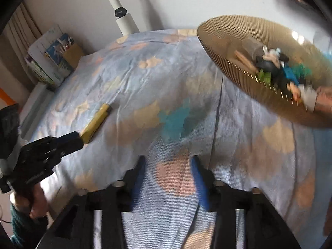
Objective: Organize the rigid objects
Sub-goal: 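Reopen the left tool around the yellow lighter while the right tool grasps the teal figure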
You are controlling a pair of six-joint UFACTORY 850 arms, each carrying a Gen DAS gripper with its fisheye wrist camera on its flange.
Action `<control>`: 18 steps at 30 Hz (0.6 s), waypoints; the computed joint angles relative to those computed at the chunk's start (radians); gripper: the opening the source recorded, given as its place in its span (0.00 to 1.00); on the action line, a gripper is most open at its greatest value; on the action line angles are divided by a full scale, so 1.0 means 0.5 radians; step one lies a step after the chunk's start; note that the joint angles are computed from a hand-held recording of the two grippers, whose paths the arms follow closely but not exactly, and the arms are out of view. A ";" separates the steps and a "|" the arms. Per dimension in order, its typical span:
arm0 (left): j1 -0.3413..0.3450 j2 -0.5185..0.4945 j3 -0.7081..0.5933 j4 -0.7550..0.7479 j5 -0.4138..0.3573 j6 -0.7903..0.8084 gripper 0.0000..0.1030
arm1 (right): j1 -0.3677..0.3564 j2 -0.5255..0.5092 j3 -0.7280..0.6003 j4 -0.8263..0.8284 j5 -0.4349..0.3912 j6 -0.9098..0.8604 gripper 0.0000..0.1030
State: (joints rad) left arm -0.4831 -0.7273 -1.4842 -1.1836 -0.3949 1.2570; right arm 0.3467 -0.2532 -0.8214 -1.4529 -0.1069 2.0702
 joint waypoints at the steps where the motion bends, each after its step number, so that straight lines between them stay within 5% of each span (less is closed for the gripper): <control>1: 0.000 -0.011 -0.024 0.031 -0.005 -0.039 0.41 | 0.008 -0.019 -0.029 0.126 -0.041 -0.141 0.60; 4: -0.020 -0.056 -0.112 0.129 0.066 -0.150 0.60 | 0.014 -0.086 -0.116 0.276 -0.122 -0.364 0.60; 8: -0.032 -0.144 -0.237 0.250 0.020 -0.292 0.61 | 0.000 -0.196 -0.246 0.327 -0.183 -0.506 0.60; 11: -0.064 -0.164 -0.253 0.317 0.095 -0.337 0.60 | 0.007 -0.274 -0.330 0.503 -0.258 -0.735 0.43; 15: -0.103 -0.169 -0.237 0.405 0.210 -0.397 0.24 | 0.053 -0.311 -0.362 0.403 -0.398 -0.684 0.35; 18: -0.088 -0.138 -0.182 0.160 0.171 -0.181 0.20 | 0.069 -0.267 -0.302 0.215 -0.339 -0.505 0.35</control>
State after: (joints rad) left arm -0.5272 -0.7962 -1.5751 -1.1038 -0.3095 1.1665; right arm 0.3812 -0.3869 -0.9722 -1.3453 -0.2764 1.8179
